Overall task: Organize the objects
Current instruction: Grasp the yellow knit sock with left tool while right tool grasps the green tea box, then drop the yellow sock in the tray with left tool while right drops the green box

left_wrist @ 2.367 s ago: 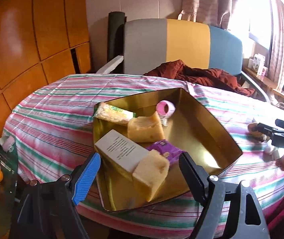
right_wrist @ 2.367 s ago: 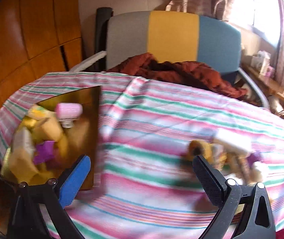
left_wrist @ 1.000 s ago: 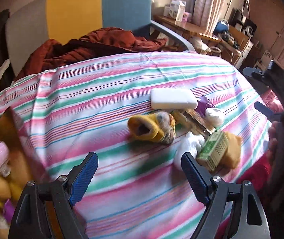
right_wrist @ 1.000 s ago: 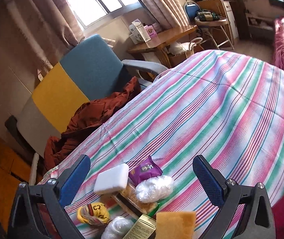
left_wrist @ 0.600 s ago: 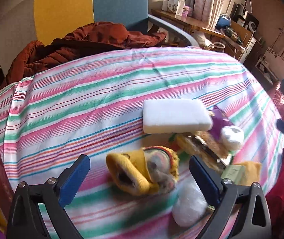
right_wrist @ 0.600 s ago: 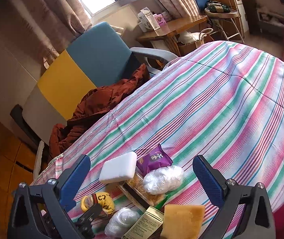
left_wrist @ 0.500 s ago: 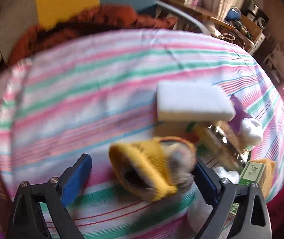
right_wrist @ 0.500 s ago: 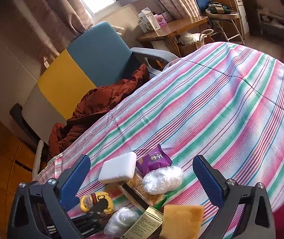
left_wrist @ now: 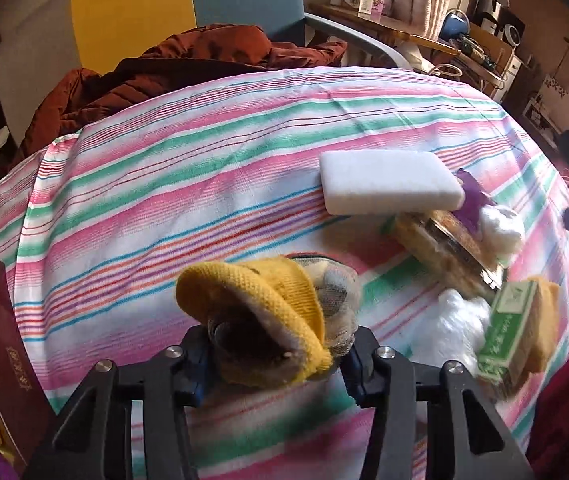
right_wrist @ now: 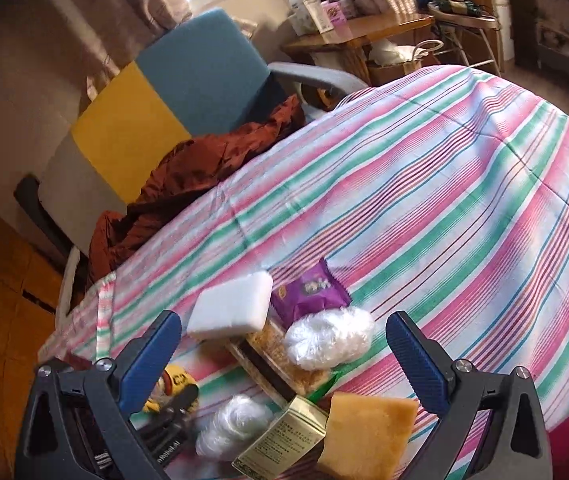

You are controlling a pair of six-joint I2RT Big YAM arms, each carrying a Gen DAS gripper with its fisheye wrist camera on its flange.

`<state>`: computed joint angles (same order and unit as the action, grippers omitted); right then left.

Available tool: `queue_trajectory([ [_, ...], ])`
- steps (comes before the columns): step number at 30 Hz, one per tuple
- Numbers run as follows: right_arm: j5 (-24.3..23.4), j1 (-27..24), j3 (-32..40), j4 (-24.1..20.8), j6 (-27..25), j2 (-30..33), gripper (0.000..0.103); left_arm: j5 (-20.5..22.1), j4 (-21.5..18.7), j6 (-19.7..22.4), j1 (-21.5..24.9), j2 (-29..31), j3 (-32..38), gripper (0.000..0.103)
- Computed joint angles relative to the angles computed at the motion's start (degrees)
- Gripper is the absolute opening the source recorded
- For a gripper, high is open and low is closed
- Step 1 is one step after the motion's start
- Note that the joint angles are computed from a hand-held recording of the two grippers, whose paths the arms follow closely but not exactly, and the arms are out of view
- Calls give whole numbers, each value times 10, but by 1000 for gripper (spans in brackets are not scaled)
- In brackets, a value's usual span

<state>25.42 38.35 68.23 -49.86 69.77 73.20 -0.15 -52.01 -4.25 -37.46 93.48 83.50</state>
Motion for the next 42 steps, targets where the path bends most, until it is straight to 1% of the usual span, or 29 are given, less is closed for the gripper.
queue_trajectory([
  [3,-28,5,19,-12,-38,18,103,7,7,18,0,-31,-26,48],
  [5,-49,8,33,-19,-75,23,103,16,13,21,3,-61,-47,48],
  [7,-84,9,54,-35,-141,31,103,29,15,18,10,-85,-63,48],
  [8,-97,12,70,-56,-182,38,103,37,18,17,14,-101,-73,48],
  [9,-103,16,80,-73,-211,44,103,43,19,17,16,-112,-80,48],
  [10,-117,21,96,-103,-249,54,103,49,21,17,19,-123,-88,48],
  [14,-147,39,120,-193,-336,85,103,71,13,6,30,-163,-117,48],
  [16,-160,46,121,-216,-361,98,103,73,12,2,35,-179,-128,49],
  [18,-167,49,125,-230,-371,112,103,82,7,0,41,-193,-138,49],
  [21,-161,46,134,-247,-371,128,103,83,3,-1,49,-214,-148,49],
  [23,-155,40,136,-251,-372,135,98,86,2,-3,57,-227,-154,49],
  [24,-150,40,137,-253,-376,138,88,88,0,-4,60,-233,-156,49],
  [25,-145,40,139,-257,-381,141,75,90,0,-6,64,-239,-159,49],
  [26,-137,43,140,-260,-387,141,72,93,0,-8,69,-246,-162,49],
  [28,-137,49,138,-252,-393,132,72,95,2,-11,77,-259,-167,49],
  [32,-89,69,154,-266,-379,110,72,107,4,-12,105,-288,-181,50],
  [34,-67,79,171,-264,-371,104,72,109,4,-17,122,-303,-189,50],
  [36,-61,90,184,-246,-367,96,72,118,6,-27,153,-320,-199,50],
  [38,-60,108,208,-215,-368,101,72,119,10,-36,181,-336,-207,50],
  [41,-79,130,265,-150,-392,142,72,121,16,-40,238,-351,-212,50],
  [42,-84,136,283,-136,-398,157,72,121,16,-41,254,-351,-211,52],
])
